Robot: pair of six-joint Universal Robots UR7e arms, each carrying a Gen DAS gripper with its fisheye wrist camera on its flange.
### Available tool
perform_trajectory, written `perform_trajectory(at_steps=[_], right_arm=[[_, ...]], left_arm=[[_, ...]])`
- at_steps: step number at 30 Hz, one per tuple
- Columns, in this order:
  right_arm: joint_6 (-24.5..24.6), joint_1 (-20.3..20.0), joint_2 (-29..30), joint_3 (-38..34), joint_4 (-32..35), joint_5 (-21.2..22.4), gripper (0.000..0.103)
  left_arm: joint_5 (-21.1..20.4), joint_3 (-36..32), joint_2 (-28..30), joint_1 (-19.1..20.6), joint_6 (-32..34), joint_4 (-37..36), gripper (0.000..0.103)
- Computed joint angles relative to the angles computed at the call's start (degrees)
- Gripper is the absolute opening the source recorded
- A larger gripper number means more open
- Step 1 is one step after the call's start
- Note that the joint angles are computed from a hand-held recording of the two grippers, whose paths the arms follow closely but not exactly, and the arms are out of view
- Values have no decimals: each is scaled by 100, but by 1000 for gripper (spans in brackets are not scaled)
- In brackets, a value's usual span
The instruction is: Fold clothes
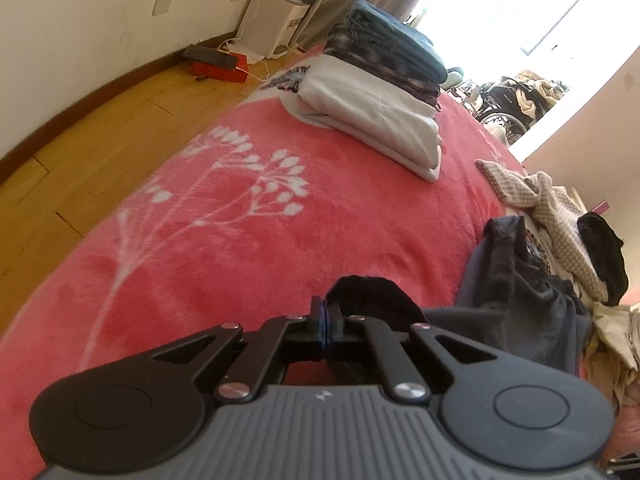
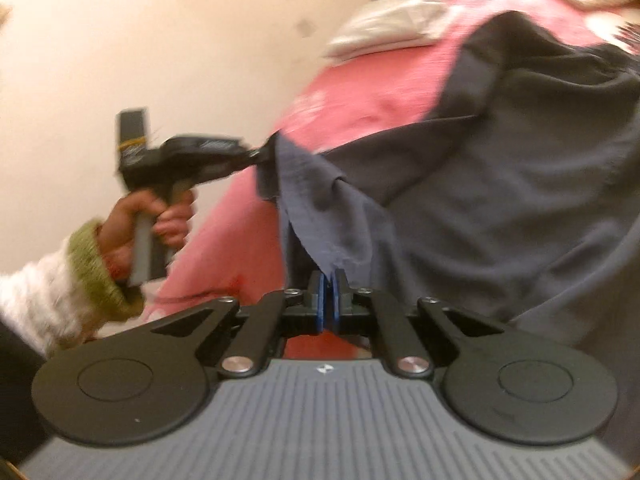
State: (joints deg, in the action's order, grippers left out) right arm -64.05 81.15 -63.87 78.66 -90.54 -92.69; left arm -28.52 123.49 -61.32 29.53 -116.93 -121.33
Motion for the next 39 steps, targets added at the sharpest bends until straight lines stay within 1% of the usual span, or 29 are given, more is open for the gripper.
perform_trajectory(at_steps=[4,7,10,13,16,18,19,21,22,23,24,25,26,28,29,30,31,32,33,34,35,37,39], right_arm=[[-408,23,-211,124,435,-183,3],[-562,12,-254,138,613,-356,3],[-606,-22,-248,270,378,-568,3],[-569,-49,-191,400,57,-779,3],[-539,-66,-158,490,-38,-917,3],[-610,-112,-215,521,63,-875,3],[-660,-132,-246,547,100,-860,3],[-918,-153,-341,738,5,-885,3],[-1047,-163,-387,833,-42,-898,3],[-1201,-175,-440,947,-123,-934,5],[-1472,-190,-520,1163,-384,-1106,5],[-1615,-188,-553,1315,-575,-1295,6],[-1680,-204,-556,1375,-614,-1457,7],[-1674,-241,-530,1362,-510,-1716,8],[-1628,-250,-494,1283,-355,-1805,8],[-1497,-255,-424,1121,-60,-1880,8],[-1317,-269,-345,917,267,-1863,9],[-1129,-295,-253,674,615,-1758,10],[-957,-331,-162,417,911,-1558,15],[-792,-368,-73,172,1177,-1351,17],[-632,-407,-9,1,1306,-1123,21],[-328,-479,90,-260,1373,-643,21],[-306,-519,8,-175,915,-308,21]], left_arm=[[-322,-31,-169,-400,-458,858,1],[-641,-61,-164,-590,-516,1330,1],[-956,8,-99,-639,-248,1286,1],[-1142,21,37,-626,57,1328,1],[-1251,40,85,-621,334,1351,1],[-1321,67,50,-630,486,1358,2],[-1366,94,2,-635,521,1358,3],[-1484,115,-90,-666,574,1387,7],[-1561,103,-144,-687,581,1466,9],[-1653,72,-209,-722,556,1624,9],[-1750,35,-278,-765,520,1807,9],[-1848,-4,-343,-807,487,1986,9],[-1916,-47,-411,-861,418,2188,10],[-1973,-134,-545,-980,224,2600,17],[-1953,-171,-611,-1033,109,2789,19],[-1896,-189,-675,-1072,35,2904,23],[-1804,-195,-713,-1078,38,2924,26],[-1701,-202,-738,-1065,76,2913,29],[-1595,-214,-739,-1021,188,2839,34],[-1473,-225,-711,-937,409,2667,38],[-1355,-223,-656,-834,715,2404,38],[-1182,-211,-496,-595,1437,1731,41],[-1114,-219,-272,-310,2247,941,42]])
